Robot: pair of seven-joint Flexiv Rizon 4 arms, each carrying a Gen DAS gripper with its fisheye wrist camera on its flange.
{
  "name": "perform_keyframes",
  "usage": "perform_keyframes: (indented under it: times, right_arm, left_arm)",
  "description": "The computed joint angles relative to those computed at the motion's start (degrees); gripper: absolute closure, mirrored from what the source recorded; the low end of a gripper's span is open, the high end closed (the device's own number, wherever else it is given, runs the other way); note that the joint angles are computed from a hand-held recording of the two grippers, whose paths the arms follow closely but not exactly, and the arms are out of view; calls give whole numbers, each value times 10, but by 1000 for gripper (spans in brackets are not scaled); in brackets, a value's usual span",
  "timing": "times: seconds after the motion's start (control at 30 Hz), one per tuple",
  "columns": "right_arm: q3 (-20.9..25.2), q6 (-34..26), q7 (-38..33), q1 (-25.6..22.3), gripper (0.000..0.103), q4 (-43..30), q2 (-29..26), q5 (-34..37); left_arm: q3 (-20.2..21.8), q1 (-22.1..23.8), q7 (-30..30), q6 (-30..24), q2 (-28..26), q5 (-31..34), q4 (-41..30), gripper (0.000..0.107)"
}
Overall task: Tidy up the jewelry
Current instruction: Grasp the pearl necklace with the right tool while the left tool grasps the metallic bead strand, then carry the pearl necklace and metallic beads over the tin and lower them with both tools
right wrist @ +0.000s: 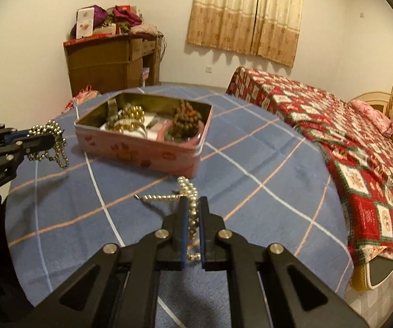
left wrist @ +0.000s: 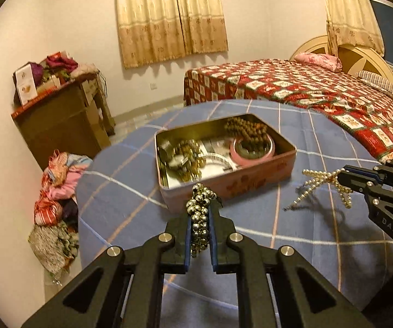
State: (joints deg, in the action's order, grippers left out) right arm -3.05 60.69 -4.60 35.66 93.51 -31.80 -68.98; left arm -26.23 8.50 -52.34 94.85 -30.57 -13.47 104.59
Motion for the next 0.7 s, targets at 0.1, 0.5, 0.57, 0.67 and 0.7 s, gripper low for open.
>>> perform_keyframes:
  times: [0.1, 0.5, 0.57, 0.67, 0.7]
  right_arm:
    - [-4, -1, 7, 2, 95, -3, 7, -15]
    - [-8, -13, 9, -8, 95, -42, 9, -53]
    - [-10, -13, 4, -9, 95, -53, 5, -55]
    - [-13, -12, -6, -8, 95, -71, -4, -55]
    - [-15, -11, -12, -8, 95, -81, -9, -53]
  left_arm:
    - [-7, 4, 5, 0, -1, 1, -10, 97]
    - [30, -35, 3, 0, -18, 3, -73, 97]
    - [36, -41, 4, -5, -24, 2, -86, 97]
    - [50, -55, 5, -12, -32, -1, -107, 97]
    - [58, -61, 4, -16, -36, -2, -117, 97]
